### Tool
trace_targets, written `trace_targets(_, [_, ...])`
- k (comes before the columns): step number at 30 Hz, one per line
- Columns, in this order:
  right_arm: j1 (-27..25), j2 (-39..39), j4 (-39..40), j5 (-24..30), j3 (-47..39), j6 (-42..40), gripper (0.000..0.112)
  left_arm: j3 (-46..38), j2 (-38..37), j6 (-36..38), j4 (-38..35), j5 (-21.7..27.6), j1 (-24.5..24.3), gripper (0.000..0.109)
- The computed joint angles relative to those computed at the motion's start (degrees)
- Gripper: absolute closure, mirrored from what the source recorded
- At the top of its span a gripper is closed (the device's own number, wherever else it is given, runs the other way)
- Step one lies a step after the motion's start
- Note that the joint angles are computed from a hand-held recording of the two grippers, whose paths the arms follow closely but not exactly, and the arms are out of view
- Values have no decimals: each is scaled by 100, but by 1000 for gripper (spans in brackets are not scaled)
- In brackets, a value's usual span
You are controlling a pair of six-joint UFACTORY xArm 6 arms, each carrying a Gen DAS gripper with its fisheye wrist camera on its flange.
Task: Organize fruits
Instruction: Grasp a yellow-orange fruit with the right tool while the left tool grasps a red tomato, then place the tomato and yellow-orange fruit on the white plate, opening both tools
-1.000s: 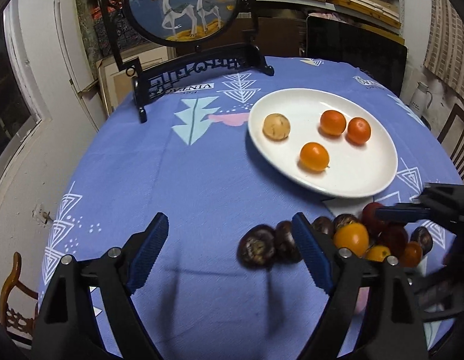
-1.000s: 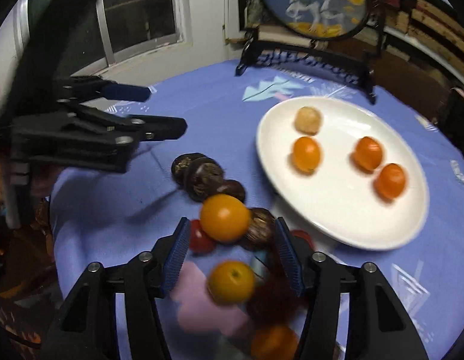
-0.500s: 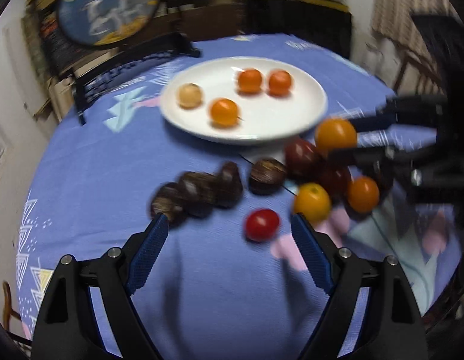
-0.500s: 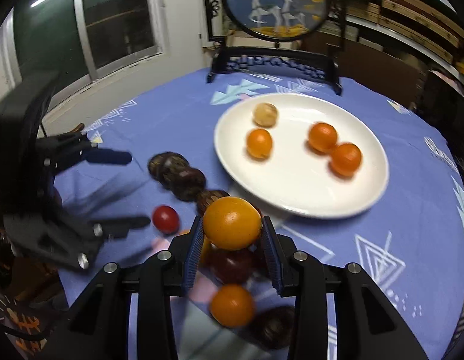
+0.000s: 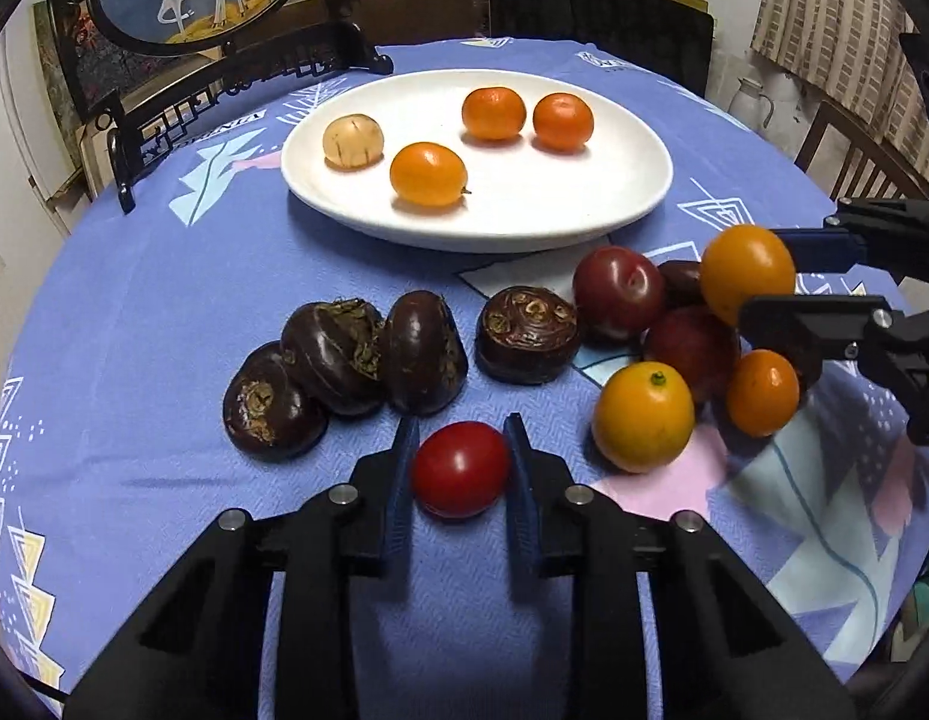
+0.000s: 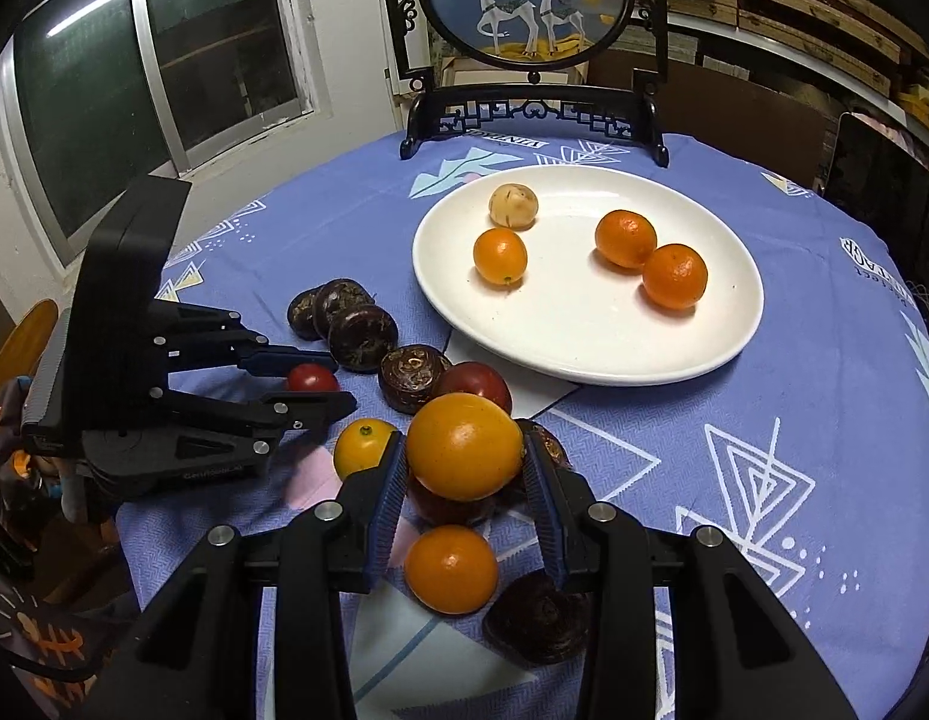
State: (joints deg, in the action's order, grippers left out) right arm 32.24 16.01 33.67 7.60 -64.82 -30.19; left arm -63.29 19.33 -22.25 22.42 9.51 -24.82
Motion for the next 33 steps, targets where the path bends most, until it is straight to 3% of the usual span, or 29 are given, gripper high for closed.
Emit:
trace_targets(10, [35,-95,417,-15,68,-338,73,356,-480,-408,506,-307,82,80])
trace_targets(18, [79,-111,450,23,77,-334,73,97,-282,-532,560,25,45,80])
trace_targets(20, [37,-77,-9,-96,43,116,73,-78,-252,-631,693,52,54,80])
trace_targets(27, [-117,164,-341,-437,-548,654,73,-1444,287,-1458,1581,569,91,80])
trace_targets(29, [-104,266,37,-536,-734,387,73,-1880,518,-1788,1964,765,89,80])
trace_targets(31, [-107,410,698,-482,-1018,-117,73,-2191,704,-1610,1759,878,89,80])
trace_targets(33, [-176,522,531,-434,-1166,52,73,-2450,877,-1514,1681,976,84,80])
